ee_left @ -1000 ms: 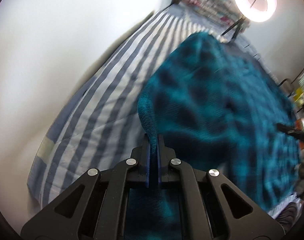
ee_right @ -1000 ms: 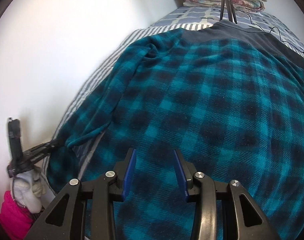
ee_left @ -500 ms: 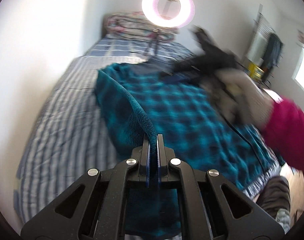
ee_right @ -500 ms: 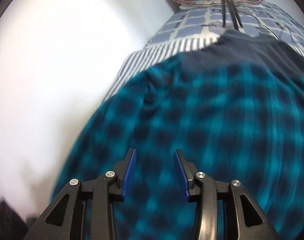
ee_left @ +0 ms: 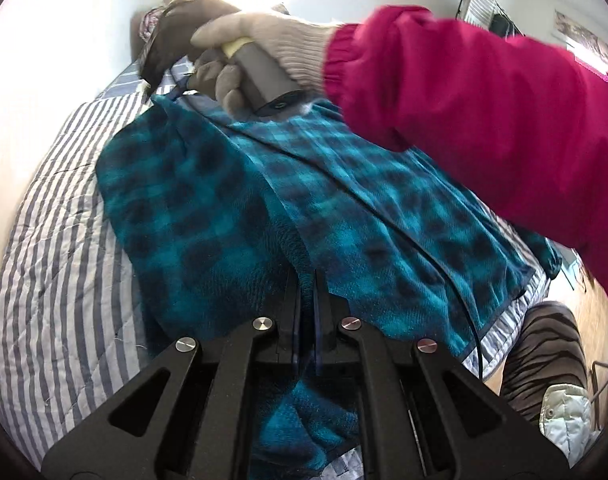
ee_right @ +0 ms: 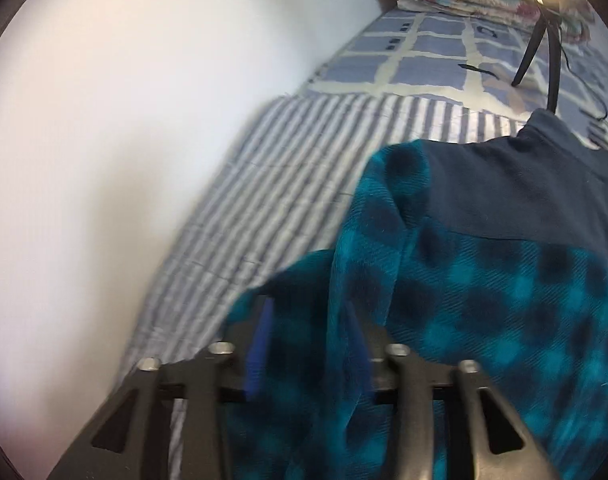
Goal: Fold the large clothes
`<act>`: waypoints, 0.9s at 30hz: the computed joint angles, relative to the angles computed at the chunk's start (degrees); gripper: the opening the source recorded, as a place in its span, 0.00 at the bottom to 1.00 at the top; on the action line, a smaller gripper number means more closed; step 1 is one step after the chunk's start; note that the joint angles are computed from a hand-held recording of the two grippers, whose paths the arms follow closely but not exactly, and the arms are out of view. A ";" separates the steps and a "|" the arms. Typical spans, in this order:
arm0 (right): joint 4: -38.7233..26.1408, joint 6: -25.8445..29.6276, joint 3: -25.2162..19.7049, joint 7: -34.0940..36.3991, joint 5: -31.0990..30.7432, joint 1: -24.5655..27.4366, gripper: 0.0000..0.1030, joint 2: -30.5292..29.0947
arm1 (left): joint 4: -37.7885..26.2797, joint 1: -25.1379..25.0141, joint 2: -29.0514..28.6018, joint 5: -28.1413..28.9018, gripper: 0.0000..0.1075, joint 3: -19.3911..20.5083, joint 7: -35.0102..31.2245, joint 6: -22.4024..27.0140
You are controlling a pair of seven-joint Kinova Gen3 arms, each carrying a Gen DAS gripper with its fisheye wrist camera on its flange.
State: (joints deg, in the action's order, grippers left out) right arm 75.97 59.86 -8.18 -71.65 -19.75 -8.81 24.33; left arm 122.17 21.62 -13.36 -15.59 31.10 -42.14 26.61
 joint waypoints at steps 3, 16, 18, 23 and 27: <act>0.47 -0.76 0.45 -4.52 1.40 1.42 0.00 0.68 | -0.13 0.16 0.61 -0.44 0.02 0.42 0.14 0.30; 11.36 -3.24 0.94 2.02 -6.52 12.05 0.26 -4.38 | 1.18 6.10 -1.71 3.62 0.40 -4.51 -2.90 2.37; 13.45 -0.83 1.16 6.11 -9.20 14.21 0.27 -7.87 | 2.42 6.46 -4.92 6.63 0.42 -5.36 -3.99 2.39; 18.88 8.75 6.24 16.44 -17.54 18.82 0.31 -15.97 | 4.02 4.15 -15.66 13.61 0.42 -5.02 -3.42 8.38; 25.95 16.83 10.64 25.12 -20.46 22.92 0.34 -22.10 | 6.80 2.71 -22.10 19.38 0.42 -9.55 -3.23 12.27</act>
